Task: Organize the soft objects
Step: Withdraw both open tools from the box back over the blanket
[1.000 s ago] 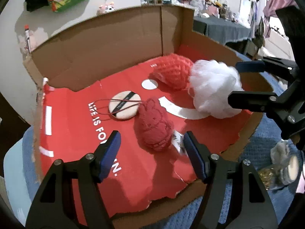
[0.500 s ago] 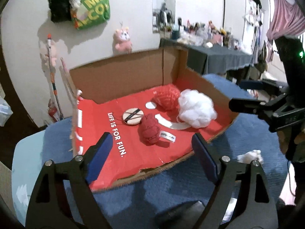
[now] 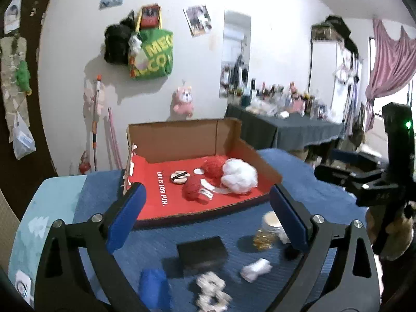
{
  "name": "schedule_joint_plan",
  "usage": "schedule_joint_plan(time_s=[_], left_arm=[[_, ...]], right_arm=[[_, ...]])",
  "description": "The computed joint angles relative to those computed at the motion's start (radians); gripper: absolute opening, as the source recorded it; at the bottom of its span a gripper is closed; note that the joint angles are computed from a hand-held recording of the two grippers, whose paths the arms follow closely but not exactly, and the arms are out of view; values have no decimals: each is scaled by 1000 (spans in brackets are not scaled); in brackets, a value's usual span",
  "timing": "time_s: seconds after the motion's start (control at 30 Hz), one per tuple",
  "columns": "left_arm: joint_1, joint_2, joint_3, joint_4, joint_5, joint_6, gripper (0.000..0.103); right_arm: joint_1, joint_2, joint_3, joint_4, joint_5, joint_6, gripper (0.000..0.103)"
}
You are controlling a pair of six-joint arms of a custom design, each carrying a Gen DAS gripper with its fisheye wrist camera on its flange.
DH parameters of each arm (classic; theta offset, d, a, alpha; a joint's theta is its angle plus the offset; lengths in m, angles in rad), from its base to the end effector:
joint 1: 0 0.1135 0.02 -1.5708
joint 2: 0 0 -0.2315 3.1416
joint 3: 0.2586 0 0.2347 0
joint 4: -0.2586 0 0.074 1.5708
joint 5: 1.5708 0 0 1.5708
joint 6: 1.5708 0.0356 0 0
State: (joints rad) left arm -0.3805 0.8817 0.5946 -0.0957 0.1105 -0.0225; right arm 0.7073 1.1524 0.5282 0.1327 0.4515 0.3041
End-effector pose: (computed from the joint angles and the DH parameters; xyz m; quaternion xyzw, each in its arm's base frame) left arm 0.1925 -0.0812 0.2446 0.1777 0.8087 -0.1567 0.5384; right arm 0.1915 0.1432 0.1911 -0.0547 0.8422 0.0746 0.5311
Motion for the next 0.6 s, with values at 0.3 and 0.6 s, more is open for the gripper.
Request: schedule_joint_plan(time_s=[0.3, 0.6], left_arm=[[-286, -555, -306, -122, -335, -88, 101], [-567, -778, -515, -220, -648, -190, 101]], right_arm=[[396, -139, -228, 54, 465, 185, 103], [636, 167, -297, 221, 742, 436, 103]])
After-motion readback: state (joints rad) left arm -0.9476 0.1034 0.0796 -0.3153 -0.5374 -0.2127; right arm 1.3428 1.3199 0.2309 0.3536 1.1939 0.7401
